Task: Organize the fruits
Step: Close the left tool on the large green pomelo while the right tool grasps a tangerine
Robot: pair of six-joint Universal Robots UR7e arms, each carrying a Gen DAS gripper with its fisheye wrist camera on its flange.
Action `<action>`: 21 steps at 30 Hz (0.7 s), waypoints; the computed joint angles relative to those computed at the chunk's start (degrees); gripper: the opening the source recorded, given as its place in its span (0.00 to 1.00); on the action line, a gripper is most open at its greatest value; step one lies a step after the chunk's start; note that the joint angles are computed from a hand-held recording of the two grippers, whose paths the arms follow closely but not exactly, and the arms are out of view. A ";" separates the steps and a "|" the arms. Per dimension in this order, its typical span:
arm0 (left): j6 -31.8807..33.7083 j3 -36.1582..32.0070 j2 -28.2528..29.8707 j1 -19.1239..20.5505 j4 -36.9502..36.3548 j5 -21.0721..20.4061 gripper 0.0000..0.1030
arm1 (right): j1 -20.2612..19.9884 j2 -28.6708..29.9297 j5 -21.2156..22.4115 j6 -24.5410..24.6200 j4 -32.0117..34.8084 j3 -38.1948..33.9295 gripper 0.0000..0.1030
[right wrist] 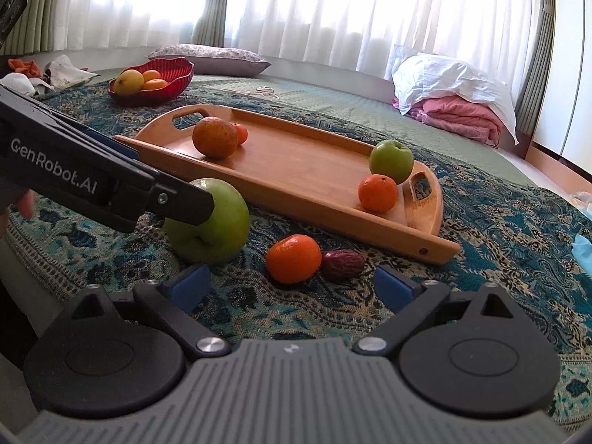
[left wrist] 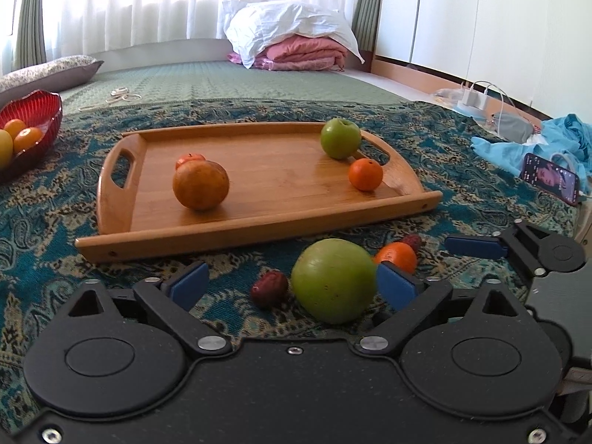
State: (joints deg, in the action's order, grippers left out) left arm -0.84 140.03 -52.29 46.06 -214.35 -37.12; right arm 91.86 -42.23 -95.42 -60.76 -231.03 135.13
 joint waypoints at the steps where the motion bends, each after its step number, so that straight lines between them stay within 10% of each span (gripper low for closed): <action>1: -0.21 0.09 -0.13 -0.03 0.24 -0.44 0.88 | -0.04 0.14 0.15 0.12 -0.27 0.03 0.97; 10: -1.60 -0.29 -0.49 0.03 3.88 -3.96 0.66 | -0.35 -0.67 0.93 0.91 2.52 0.34 0.83; 21: -3.34 -3.43 1.61 1.72 5.59 -5.26 0.64 | -0.39 -1.28 1.47 1.57 4.18 0.43 0.78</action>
